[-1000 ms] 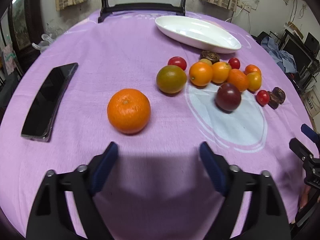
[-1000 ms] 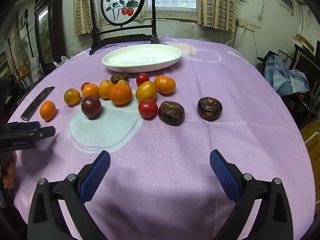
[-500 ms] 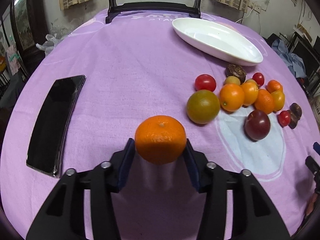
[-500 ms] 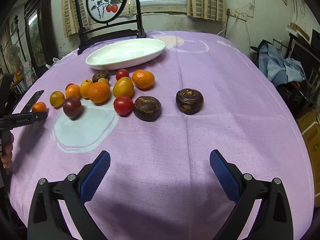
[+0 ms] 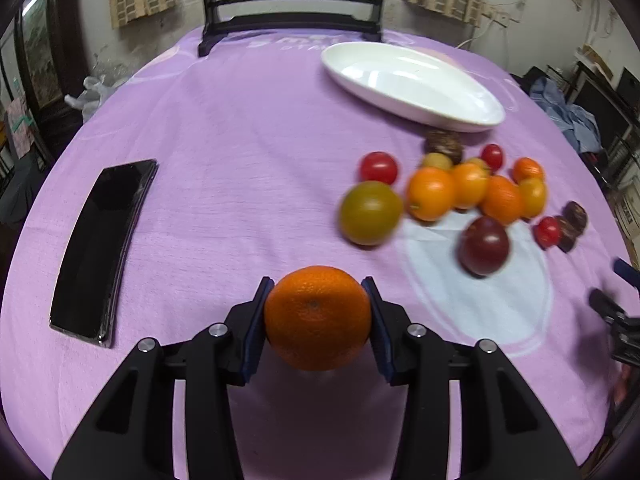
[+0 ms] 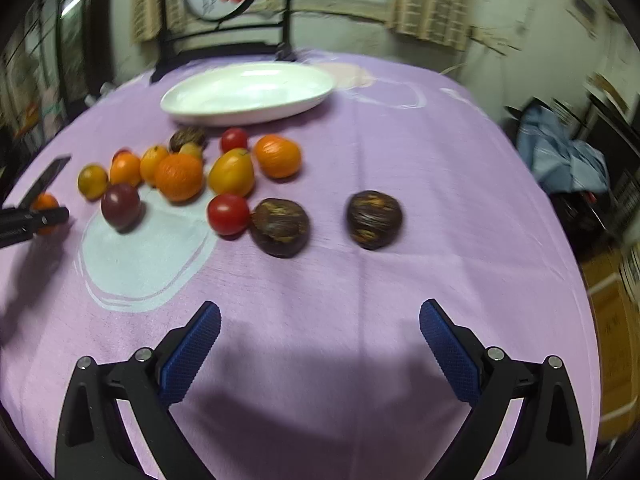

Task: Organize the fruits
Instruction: 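Grasp the orange with the left tool while the right tool grasps a brown fruit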

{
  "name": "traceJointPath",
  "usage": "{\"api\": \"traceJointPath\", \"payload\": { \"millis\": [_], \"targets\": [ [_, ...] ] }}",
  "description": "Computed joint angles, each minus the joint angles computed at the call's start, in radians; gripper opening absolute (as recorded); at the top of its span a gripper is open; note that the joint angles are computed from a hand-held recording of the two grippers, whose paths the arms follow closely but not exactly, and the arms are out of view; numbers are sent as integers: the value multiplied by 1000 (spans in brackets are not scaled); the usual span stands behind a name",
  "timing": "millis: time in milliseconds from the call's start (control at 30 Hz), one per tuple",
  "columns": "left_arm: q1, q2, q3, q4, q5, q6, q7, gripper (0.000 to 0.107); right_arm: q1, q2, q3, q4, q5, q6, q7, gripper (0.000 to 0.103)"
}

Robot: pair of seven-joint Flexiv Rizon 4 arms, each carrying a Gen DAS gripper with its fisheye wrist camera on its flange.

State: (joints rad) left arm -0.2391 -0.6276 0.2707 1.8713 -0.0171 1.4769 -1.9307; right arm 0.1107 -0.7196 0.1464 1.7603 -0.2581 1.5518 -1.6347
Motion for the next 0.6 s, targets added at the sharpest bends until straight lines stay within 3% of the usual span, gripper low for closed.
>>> {"api": "traceJointPath", "payload": {
  "millis": [67,133,233,467,600],
  "targets": [
    [-4,9,-11,9,5,22,5,44,-83,-36,132,-74,19,-119,-92,86],
    [10,19,-43,20,0,38,26,44,-119,-68,197,-135,27,-212,-128,72],
    [5,21,-56,23,-11,44,45,44,-103,-97,196,-200,58,-243,-163,70],
    [2,22,-67,29,-41,42,67,44,-70,-138,182,-321,135,-329,-239,44],
    [-4,24,-62,27,-42,40,76,44,-54,-132,167,-324,186,-325,-276,42]
  ]
}}
